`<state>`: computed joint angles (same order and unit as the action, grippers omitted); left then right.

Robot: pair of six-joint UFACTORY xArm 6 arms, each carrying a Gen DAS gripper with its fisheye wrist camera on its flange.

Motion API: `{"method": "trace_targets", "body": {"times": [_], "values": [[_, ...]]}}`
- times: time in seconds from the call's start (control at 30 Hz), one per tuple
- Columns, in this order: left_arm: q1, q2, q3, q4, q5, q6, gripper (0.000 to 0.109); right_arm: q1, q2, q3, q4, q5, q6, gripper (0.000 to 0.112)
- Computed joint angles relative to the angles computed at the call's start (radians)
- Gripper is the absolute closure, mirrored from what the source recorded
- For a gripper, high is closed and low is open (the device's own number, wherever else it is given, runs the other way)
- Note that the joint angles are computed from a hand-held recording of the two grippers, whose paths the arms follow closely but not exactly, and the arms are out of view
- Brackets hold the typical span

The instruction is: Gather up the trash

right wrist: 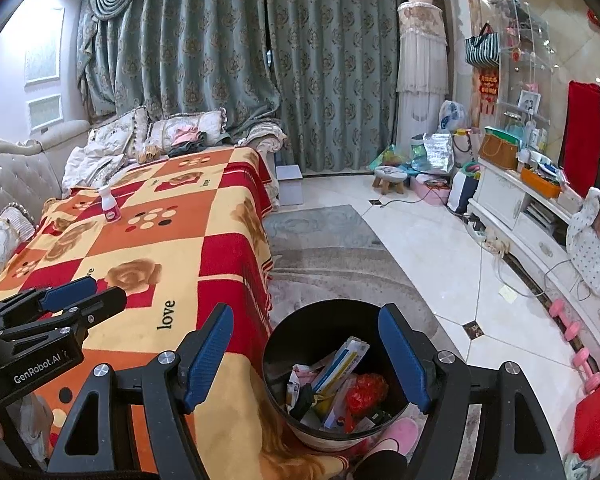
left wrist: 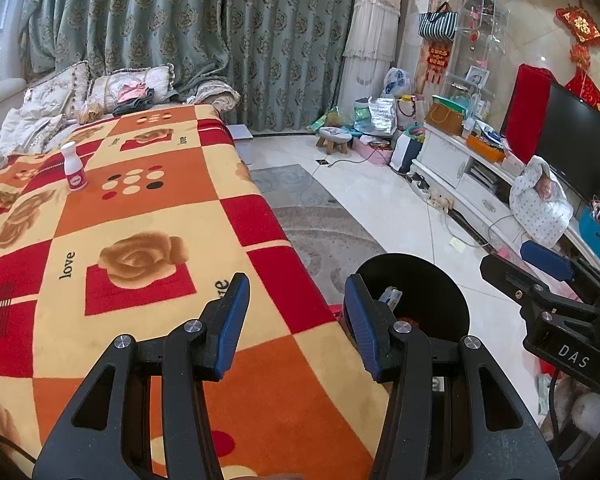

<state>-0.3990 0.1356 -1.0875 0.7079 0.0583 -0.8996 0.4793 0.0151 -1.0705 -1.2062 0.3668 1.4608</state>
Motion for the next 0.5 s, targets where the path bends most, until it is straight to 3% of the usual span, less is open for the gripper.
{"method": "trace_targets", "body": {"times": [0.5], "values": [[-0.005, 0.002, 0.003, -0.031, 0.006, 0.021, 0.061, 0.000, 0.007, -0.002, 0.022, -0.004, -0.025, 0.039]]}}
